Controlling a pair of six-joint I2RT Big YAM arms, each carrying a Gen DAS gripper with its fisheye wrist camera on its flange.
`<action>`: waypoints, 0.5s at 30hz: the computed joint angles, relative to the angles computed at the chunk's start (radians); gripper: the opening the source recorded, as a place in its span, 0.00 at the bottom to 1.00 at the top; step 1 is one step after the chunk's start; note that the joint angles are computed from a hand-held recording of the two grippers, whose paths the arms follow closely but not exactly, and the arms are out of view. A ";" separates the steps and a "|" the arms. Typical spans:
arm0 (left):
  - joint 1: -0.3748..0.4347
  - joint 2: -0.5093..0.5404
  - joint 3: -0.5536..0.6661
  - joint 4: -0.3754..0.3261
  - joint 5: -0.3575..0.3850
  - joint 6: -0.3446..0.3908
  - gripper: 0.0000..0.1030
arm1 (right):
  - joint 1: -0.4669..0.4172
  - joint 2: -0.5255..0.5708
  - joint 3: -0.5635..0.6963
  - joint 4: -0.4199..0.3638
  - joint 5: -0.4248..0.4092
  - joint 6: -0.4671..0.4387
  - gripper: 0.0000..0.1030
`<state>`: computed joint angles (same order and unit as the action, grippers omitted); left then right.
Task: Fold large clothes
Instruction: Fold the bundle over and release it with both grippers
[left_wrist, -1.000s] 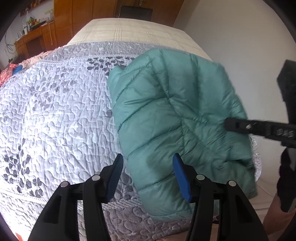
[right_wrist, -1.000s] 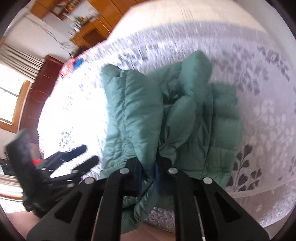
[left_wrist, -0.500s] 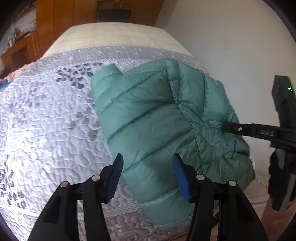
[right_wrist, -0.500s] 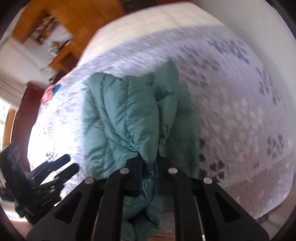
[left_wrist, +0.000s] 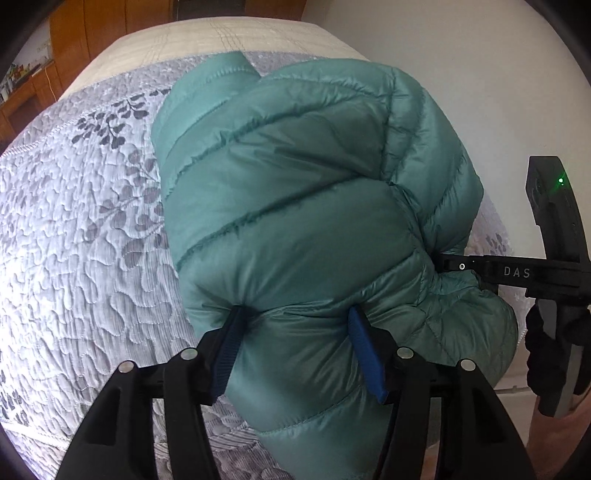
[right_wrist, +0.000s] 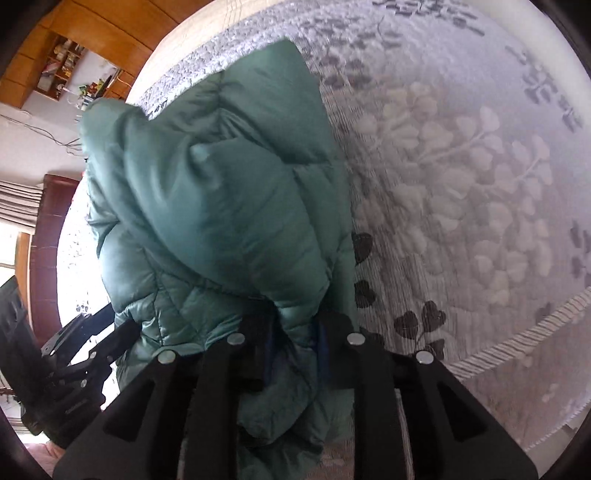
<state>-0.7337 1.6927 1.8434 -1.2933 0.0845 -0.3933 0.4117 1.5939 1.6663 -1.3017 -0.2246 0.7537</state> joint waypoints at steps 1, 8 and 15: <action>0.001 -0.001 0.000 -0.001 0.001 -0.004 0.57 | 0.002 -0.003 0.004 -0.005 0.007 -0.007 0.19; 0.000 -0.040 -0.001 -0.022 -0.012 -0.046 0.56 | 0.056 -0.050 0.100 -0.113 0.165 -0.062 0.29; -0.030 -0.080 0.001 -0.026 -0.046 -0.041 0.56 | 0.142 -0.032 0.207 -0.111 0.119 -0.197 0.28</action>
<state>-0.7638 1.6124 1.8446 -1.3189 0.0383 -0.4339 0.5534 1.5622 1.8733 -1.4125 -0.1060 0.5572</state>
